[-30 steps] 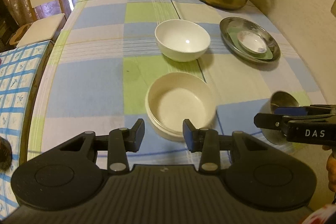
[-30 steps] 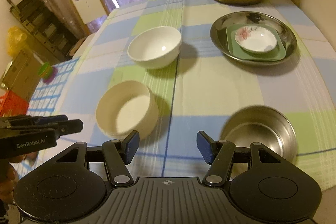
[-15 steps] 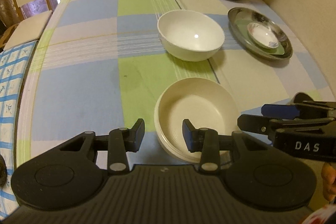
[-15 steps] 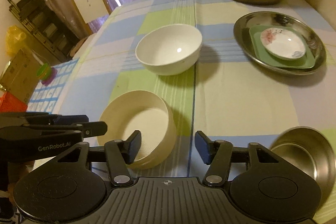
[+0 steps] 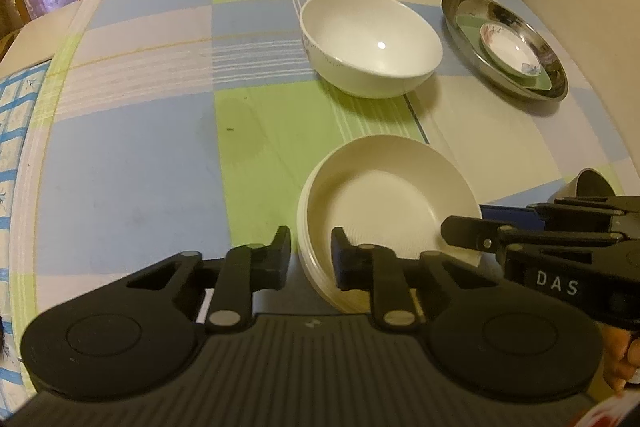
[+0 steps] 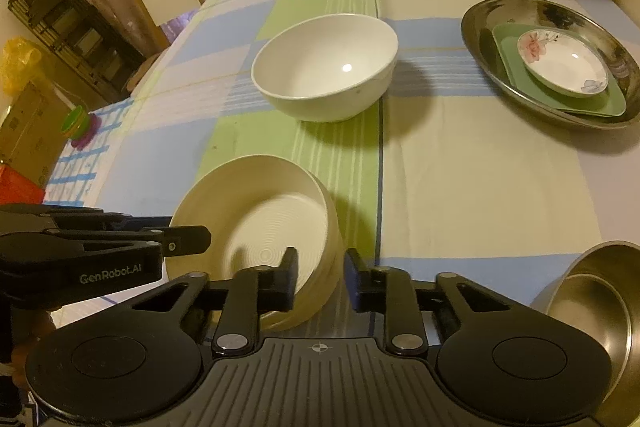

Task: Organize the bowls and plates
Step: 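Close the left gripper on the cream bowl's rim, then lift the cream bowl and lower it into the white bowl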

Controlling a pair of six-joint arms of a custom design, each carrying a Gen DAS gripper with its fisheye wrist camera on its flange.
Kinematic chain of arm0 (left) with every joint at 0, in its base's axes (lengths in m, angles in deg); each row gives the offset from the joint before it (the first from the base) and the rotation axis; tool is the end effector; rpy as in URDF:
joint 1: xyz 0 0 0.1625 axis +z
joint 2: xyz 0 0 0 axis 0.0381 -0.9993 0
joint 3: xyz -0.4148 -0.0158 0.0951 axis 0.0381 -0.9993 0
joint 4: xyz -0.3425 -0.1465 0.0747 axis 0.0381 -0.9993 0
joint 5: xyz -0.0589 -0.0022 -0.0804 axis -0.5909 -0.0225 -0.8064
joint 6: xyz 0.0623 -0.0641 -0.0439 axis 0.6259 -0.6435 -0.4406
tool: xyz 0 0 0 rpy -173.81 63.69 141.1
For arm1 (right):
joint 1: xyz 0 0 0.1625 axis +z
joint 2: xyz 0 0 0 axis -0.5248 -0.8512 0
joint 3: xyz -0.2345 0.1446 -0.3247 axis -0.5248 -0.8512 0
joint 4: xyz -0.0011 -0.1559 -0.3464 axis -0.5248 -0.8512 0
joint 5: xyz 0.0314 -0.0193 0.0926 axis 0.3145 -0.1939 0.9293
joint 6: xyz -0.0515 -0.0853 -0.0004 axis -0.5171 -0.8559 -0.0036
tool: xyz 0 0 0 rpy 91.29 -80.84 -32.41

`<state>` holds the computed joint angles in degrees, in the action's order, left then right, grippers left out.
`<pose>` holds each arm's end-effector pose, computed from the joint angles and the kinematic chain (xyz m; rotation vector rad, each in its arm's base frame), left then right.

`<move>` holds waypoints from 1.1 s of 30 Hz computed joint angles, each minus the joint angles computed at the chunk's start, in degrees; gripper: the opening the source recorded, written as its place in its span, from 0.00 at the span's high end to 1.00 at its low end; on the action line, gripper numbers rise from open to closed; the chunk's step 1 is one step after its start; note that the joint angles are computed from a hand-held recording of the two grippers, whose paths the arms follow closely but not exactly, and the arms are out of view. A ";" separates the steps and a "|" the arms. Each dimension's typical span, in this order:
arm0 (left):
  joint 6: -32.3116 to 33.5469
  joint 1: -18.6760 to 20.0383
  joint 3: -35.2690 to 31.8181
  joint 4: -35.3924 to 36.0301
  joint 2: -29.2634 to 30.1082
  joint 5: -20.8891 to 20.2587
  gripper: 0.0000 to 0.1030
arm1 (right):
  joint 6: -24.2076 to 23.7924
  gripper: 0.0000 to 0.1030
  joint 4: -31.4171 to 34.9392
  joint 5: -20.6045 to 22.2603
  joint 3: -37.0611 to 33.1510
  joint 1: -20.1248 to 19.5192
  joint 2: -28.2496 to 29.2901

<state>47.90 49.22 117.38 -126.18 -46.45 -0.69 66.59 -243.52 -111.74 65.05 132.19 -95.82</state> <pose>-0.1584 -0.5171 0.1522 0.4086 2.4490 -0.4780 0.1931 -0.5063 0.0906 0.3884 -2.6814 0.6227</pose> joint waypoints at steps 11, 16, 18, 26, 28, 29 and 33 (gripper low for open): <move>0.21 -0.08 -0.50 1.11 -0.47 -0.16 0.88 | -0.95 0.83 1.45 -1.10 -0.91 0.88 -0.16; 0.43 -1.12 -0.74 1.48 -1.53 0.65 0.88 | -0.16 0.83 2.65 -0.74 -1.19 1.68 -1.13; 0.80 -1.56 -0.88 1.34 -2.01 0.86 0.88 | 0.27 0.83 3.33 -0.75 -1.39 2.00 -1.61; 2.91 -2.67 -2.60 -0.06 -2.43 1.50 0.89 | 1.95 0.83 5.16 -0.70 -2.72 3.58 -3.66; 4.30 -2.73 -3.31 -1.34 -2.16 1.77 0.89 | 2.28 0.83 5.61 -0.47 -3.33 3.79 -4.14; 5.07 -2.62 -3.84 -1.86 -1.89 1.83 0.89 | 2.30 0.83 5.73 -0.37 -3.73 3.90 -4.30; 7.99 -2.30 -6.52 -3.71 -0.37 1.90 0.89 | 1.91 0.83 6.31 -0.24 -6.11 3.97 -4.28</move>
